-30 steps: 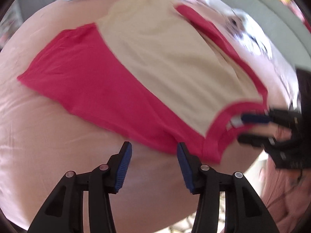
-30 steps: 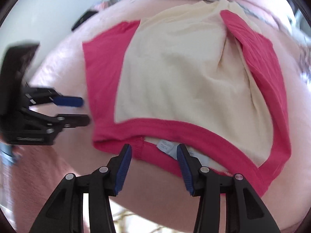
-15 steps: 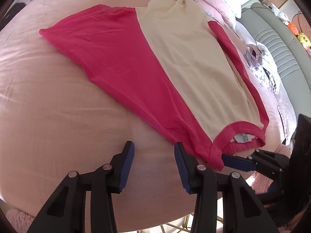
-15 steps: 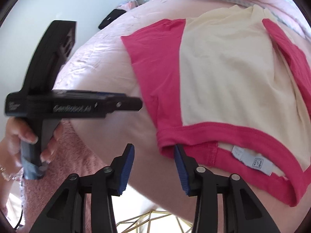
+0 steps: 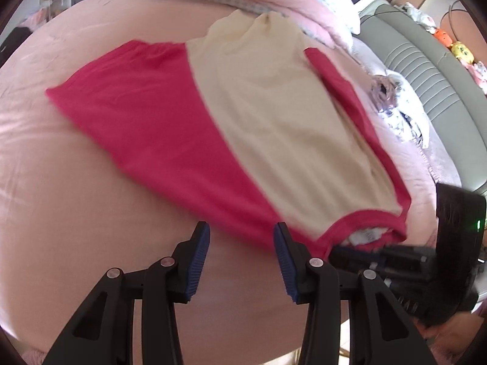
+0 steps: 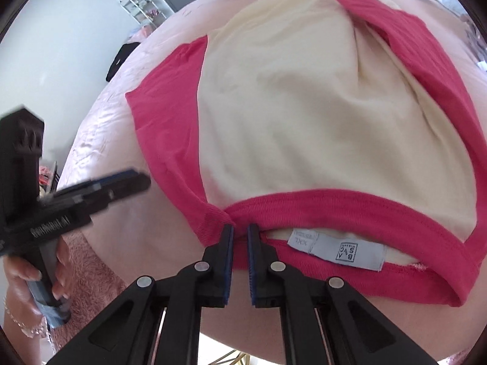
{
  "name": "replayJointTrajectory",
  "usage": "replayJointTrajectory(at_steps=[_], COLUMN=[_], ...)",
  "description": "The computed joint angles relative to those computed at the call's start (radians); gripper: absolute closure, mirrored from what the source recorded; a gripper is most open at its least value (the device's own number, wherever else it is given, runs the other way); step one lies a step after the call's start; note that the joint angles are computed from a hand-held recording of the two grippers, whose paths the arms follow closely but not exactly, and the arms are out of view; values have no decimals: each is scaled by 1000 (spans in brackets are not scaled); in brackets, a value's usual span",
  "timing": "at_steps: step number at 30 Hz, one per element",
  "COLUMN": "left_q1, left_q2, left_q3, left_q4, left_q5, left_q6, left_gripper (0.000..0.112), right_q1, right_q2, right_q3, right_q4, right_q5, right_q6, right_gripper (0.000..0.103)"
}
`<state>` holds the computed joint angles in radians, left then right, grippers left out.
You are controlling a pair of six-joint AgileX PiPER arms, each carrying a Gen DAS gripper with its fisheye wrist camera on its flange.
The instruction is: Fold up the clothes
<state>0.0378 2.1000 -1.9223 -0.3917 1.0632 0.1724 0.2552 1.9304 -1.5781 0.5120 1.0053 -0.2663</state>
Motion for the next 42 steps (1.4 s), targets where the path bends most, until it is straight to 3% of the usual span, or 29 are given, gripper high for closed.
replayJointTrajectory(at_steps=[6, 8, 10, 15, 18, 23, 26, 29, 35, 42], left_q1=[-104, -120, -123, -87, -41, 31, 2, -1, 27, 28], left_q2=[74, 15, -26, -123, -136, -165, -125, -109, -136, -47], left_q3=[-104, 6, 67, 229, 220, 231, 166, 130, 135, 61], left_q4=[290, 327, 347, 292, 215, 75, 147, 176, 160, 139], left_q5=[86, 5, 1, -46, -3, -10, 18, 42, 55, 45], left_q6=[-41, 19, 51, 150, 173, 192, 146, 137, 139, 110], left_gripper=[72, 71, 71, 71, 72, 72, 72, 72, 72, 72], right_q1=[20, -2, -2, -5, 46, 53, 53, 80, 122, -6], right_q2=[19, 8, -6, -43, -6, -13, -17, -9, 26, -18], right_q3=[-28, -22, -20, -7, -41, -8, -3, -11, -41, 51], right_q4=[4, 16, -1, 23, -19, -1, 10, -22, -57, 150], right_q5=[26, 46, 46, 83, 113, 116, 107, 41, -26, 88], right_q6=[-22, -25, -11, -85, -69, -90, -74, -44, 29, -110], right_gripper=[94, 94, 94, 93, 93, 93, 93, 93, 93, 93])
